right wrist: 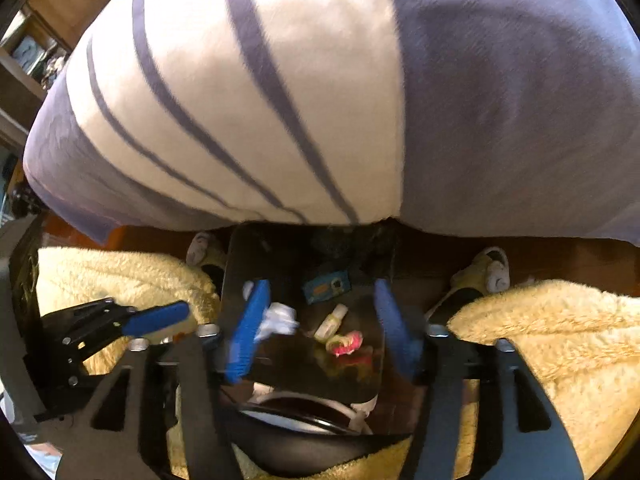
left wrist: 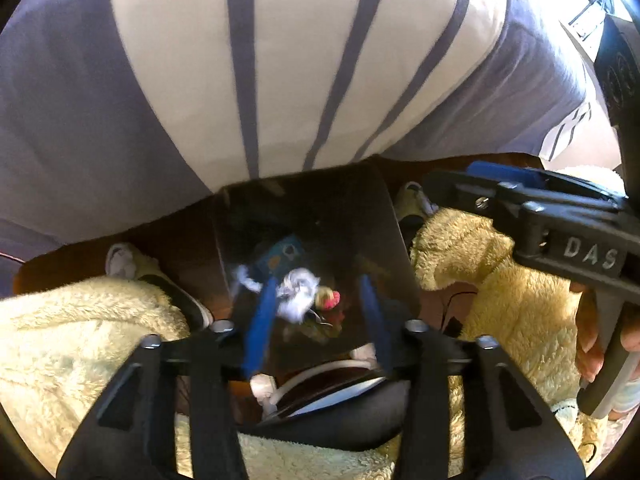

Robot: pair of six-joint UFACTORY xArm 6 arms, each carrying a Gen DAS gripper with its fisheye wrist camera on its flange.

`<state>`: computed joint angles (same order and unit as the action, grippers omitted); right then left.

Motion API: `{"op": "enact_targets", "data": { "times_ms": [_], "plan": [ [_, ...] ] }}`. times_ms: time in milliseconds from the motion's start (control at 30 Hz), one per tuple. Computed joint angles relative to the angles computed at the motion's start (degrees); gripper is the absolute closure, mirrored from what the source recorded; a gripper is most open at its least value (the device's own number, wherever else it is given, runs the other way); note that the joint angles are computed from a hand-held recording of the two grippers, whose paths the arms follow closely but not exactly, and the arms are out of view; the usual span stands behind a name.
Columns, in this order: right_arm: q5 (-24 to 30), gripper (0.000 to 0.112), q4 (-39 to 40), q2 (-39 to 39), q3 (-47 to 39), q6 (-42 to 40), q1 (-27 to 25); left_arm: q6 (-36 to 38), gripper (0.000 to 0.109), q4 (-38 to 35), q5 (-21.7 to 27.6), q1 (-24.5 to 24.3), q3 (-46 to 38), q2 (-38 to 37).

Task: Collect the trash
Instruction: 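Lower both tools to the bin and open both to release items, then grasp the ribbon with left tool while right tool grasps the white tissue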

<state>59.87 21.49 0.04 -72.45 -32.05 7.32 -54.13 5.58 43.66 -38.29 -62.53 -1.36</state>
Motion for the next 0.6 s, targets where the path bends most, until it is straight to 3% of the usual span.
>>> {"op": "enact_targets", "data": {
  "times_ms": [133,233,433,600],
  "plan": [
    [-3.80,0.021,1.22,-2.03,-0.29,-0.69,-0.71,-2.48,0.036,5.75,3.60,-0.28,-2.16,-1.57],
    [-7.39,0.016,2.61,-3.60,-1.30,-1.68,-1.16,-5.19,0.025,11.83,6.65,-0.55,-4.24,-3.30],
    [-9.08,0.013,5.89,-0.62,-10.29,-1.41,-1.83,-7.78,0.018,21.44,12.66,0.58,-10.59,-5.28],
    [-9.82,0.013,4.84,6.69,-21.54,1.01,-0.84,-6.19,0.018,25.64,16.27,2.67,-16.59,-3.77]
  ]
}}
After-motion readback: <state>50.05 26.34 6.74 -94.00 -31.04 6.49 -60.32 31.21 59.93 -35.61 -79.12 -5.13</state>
